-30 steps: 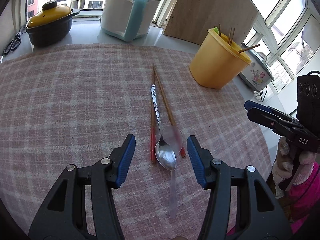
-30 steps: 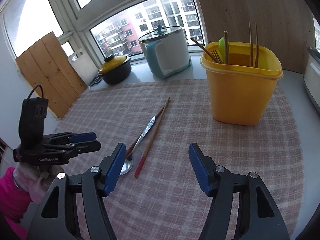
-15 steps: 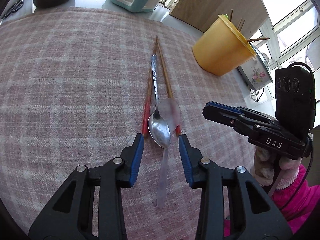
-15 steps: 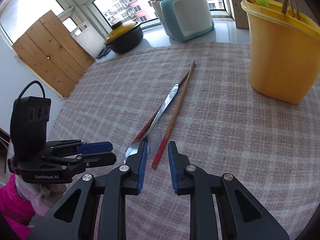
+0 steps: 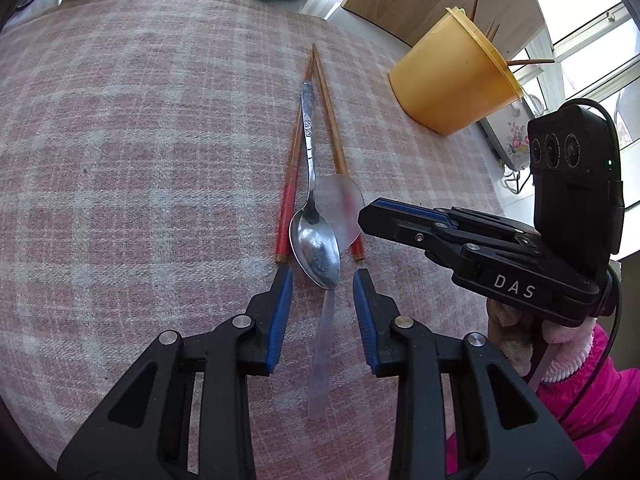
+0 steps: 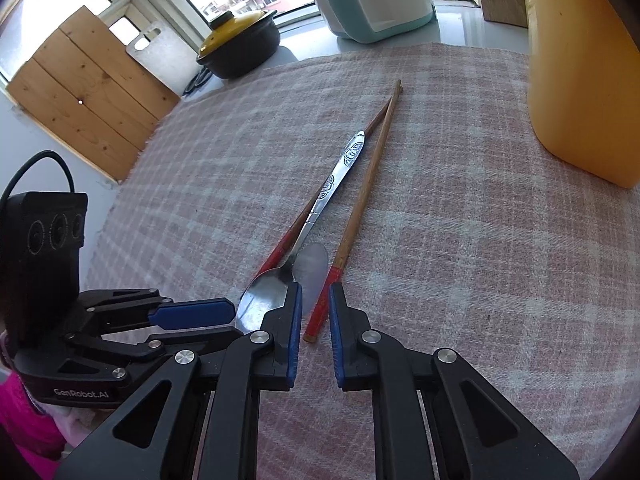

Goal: Organize utensils

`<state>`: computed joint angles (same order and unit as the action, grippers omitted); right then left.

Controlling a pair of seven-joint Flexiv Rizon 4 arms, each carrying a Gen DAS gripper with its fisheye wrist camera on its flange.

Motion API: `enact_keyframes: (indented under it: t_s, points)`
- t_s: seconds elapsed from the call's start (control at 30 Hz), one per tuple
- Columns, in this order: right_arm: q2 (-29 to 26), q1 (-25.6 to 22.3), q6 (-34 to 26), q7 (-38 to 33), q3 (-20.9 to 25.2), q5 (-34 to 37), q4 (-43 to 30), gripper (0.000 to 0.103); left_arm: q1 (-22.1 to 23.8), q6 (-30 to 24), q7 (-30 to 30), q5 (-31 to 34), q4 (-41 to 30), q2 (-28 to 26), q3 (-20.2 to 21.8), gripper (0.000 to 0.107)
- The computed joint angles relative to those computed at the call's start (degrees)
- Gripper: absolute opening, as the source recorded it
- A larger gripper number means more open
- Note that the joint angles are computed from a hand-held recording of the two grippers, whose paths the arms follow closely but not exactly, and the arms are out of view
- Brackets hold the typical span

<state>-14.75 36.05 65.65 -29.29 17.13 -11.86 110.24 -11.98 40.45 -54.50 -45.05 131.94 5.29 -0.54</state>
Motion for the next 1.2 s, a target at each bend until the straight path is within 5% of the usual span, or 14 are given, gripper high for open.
enact_keyframes:
  t_s: [0.47,1.2]
  points:
    - [-1.25,0.52,-2.29,-0.48,-0.47,-0.65,-1.69,0.006,0.52,1.67,-1.14,1.15,-0.3,-1.0,0.02,0.007]
    - [3.21,-1.18,-4.59,-0.03,-0.6,-1.56,1.69,0.003,2.29,7.1,-0.99,0.74,-2.73,-4.36,-0.49,0.005]
